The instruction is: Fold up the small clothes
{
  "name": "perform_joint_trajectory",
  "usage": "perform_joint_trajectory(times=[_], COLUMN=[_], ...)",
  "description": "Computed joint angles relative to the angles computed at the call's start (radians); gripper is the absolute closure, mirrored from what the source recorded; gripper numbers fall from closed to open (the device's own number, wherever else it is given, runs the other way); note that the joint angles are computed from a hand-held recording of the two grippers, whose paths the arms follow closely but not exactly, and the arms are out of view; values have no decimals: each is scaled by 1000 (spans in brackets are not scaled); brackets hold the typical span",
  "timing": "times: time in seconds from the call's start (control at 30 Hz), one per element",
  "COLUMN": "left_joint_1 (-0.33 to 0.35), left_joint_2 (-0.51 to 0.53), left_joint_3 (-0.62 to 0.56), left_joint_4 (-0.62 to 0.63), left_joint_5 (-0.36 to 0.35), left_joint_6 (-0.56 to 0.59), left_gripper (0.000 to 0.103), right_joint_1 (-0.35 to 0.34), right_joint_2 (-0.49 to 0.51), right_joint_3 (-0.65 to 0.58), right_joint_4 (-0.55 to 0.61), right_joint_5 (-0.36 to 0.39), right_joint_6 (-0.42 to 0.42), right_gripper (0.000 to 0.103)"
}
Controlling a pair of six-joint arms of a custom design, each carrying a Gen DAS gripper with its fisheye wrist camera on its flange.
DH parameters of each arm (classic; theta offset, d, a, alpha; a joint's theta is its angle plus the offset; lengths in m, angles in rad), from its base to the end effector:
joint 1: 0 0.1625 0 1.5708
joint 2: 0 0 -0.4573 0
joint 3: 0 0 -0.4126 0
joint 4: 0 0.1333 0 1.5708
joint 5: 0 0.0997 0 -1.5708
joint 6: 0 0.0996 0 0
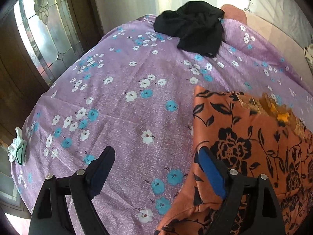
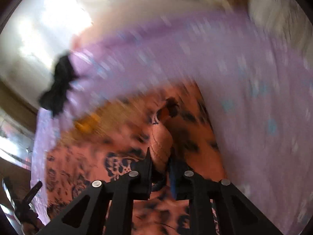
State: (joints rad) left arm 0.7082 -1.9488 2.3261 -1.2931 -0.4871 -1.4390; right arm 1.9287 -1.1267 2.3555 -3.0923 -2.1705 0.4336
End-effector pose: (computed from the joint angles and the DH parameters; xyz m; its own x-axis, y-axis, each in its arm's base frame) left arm -0.0577 -0.3408 0.3378 -0.5834 -0.4186 -0.6960 0.1827 0.7673 -0.6147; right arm 0.2313 -0.3983 0.1368 -0.8943 0.2528 0.3692 0.0444 0.8712 -0.4889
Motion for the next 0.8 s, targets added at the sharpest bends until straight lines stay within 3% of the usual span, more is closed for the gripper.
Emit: perform_joint_trajectory(times=[0.07,0.17,0.2,0.27,0.33,0.4,0.5,0.6,0.7,0.8], left_joint_1=[-12,-32,-39,-47,-46,-36,15,16,5,29], left_joint_2=[4,30,42,62,81,108,190,196,169,180], left_joint_3=[1,7,11,23,34,40,25,31,42,54], left_joint_4=[43,73,68,35,-16,-73,-106,-119,-184,-325], left_joint_5=[13,54,65,73,70,64,24,52,47,8], left_joint_6=[-23,-41,-31,6,55,106,163,159,195,314], left_gripper=[15,15,15,15,15,15,15,14,14,14], right_joint_1=[-28,33,49,52,39,19,-45,-32,6,3], right_joint_2=[-43,-54,-46,-40,-35,-12,28,24,35,61], right_joint_3=[23,27,29,37,28,7,-29,-32,-21,-41], right_joint_4=[-32,-162,-234,-326,-275,-188,-36,-81,-183,-101], right_joint_5=[48,-136,-166,-119,-11,52,92,94,127,216], right_joint_6=[31,-2,-38,-107,-153,-154,-87,-83,-156,-180], right_gripper=[80,79,77,77,77,77,78,78,77,74])
